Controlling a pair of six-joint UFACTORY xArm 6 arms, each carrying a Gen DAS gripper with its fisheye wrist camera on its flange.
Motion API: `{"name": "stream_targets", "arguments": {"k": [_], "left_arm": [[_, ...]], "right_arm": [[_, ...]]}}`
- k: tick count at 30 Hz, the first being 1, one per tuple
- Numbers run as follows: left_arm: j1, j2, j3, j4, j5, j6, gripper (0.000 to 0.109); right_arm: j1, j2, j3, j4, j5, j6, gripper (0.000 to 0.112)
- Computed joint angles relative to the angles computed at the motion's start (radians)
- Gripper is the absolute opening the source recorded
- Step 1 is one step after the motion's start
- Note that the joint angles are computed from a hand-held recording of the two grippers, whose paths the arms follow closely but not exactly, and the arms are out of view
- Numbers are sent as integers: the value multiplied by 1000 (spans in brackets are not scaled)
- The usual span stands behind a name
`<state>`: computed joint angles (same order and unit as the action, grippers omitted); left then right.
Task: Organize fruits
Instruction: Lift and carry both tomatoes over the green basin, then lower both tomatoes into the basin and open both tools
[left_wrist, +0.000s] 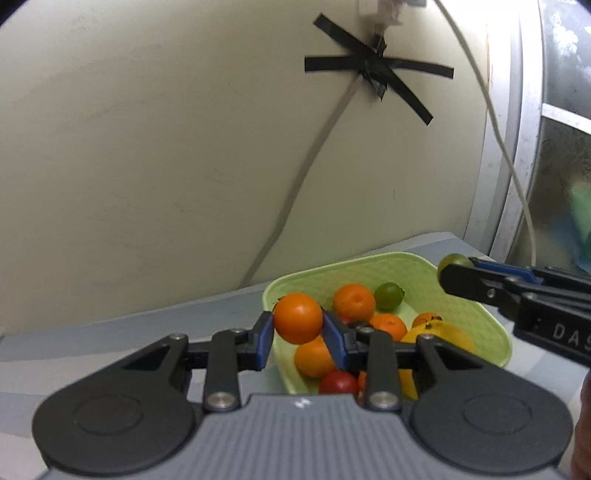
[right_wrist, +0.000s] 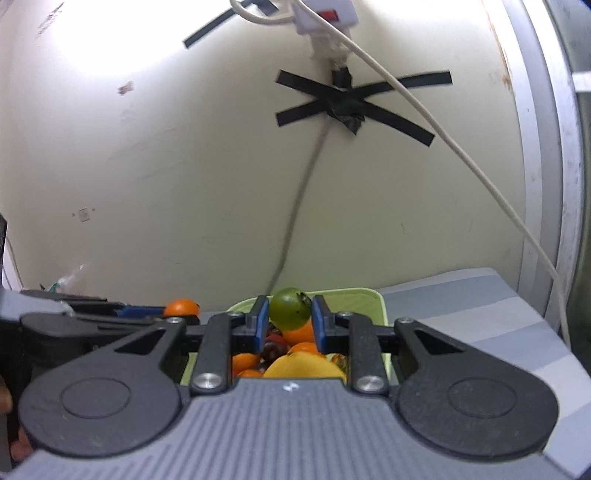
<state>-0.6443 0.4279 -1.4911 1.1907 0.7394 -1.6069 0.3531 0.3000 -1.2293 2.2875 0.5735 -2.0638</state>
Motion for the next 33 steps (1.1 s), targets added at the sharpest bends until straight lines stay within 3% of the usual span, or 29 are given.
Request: {"name": "stream_targets", "arguments": {"k": [10, 33], "left_arm": [[12, 83, -87, -40, 0, 38, 30], [-3, 127, -150, -53, 37, 77, 30]], "right_arm": [[-1, 49, -29, 26, -3, 22, 27], [8, 46, -25, 93, -17, -46, 28]]}}
